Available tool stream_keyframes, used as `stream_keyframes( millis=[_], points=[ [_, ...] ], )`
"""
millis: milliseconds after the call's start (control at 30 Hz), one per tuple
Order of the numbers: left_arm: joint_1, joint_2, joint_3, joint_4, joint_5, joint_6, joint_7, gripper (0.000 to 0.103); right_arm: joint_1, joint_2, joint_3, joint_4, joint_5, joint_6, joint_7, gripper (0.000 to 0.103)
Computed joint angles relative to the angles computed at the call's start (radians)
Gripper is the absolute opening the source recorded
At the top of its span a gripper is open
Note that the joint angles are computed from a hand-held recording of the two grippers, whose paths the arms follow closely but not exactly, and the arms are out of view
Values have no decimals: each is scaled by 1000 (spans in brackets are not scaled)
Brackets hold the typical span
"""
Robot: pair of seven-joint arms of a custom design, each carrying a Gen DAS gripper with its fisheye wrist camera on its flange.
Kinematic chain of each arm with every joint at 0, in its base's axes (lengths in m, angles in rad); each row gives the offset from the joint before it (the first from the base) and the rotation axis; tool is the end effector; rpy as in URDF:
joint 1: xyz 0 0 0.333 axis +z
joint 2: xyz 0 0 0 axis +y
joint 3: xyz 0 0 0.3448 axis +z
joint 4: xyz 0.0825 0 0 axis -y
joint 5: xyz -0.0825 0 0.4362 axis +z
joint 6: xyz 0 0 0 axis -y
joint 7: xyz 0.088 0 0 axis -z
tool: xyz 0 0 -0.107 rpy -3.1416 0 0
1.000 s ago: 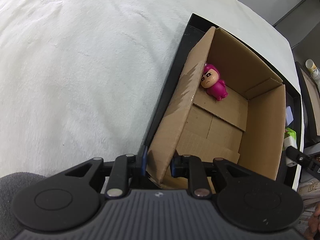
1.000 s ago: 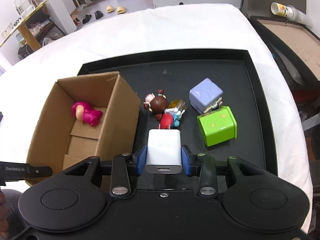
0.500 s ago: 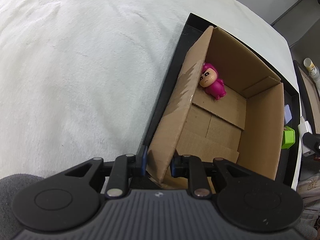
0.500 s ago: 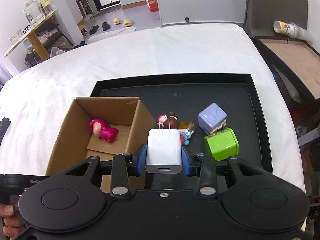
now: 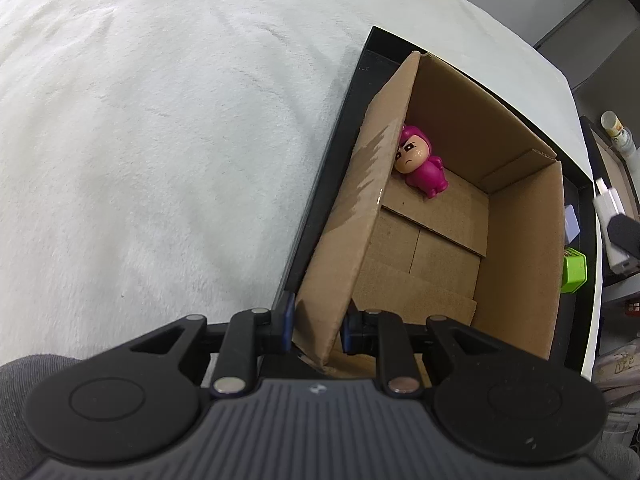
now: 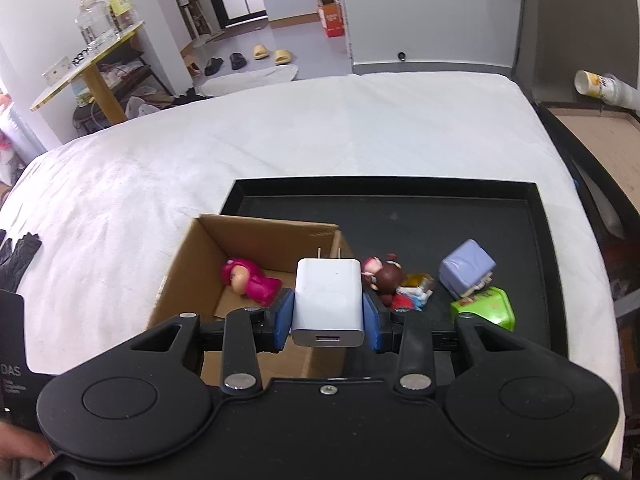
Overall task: Organize rigid objects
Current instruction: 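Carry the white charger into the box and open the right gripper, then move the right gripper back toward the lime-green cube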
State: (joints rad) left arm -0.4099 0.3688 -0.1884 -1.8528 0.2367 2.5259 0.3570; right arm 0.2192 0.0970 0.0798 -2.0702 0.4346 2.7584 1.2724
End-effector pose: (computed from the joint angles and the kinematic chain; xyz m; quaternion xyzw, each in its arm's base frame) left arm 0.5944 -0.3956 0.3547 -0.8399 0.5174 -0.1608 0.0309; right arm 0.6297 0.1746 0.4485 -0.7461 0.5860 -0.1025 0.2991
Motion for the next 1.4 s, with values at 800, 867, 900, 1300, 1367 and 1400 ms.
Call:
stream_keyframes(
  millis=[800,867,900,1300,1367,1400],
  points=[
    [18,-16,-10,-35,-46,58,35,23,59,144,7,133,-199,-22,127,49],
    [16,-16,-10,-31,-44,53,43,23,44,131,17,122,-186,-10,127,55],
    [16,-14,-11,-29,-46,52,47,23,38,128,20,122,-178,-15,128,55],
    [12,-10,-3,-27,-47,56,37,23,-9,48,20,77,-26,-113,68,59],
    [11,-9,-3,-25,-45,51,35,23,-10,39,14,72,-14,-128,59,59],
    [10,-8,-2,-22,-43,47,34,23,-12,34,11,71,-9,-136,56,59]
  ],
)
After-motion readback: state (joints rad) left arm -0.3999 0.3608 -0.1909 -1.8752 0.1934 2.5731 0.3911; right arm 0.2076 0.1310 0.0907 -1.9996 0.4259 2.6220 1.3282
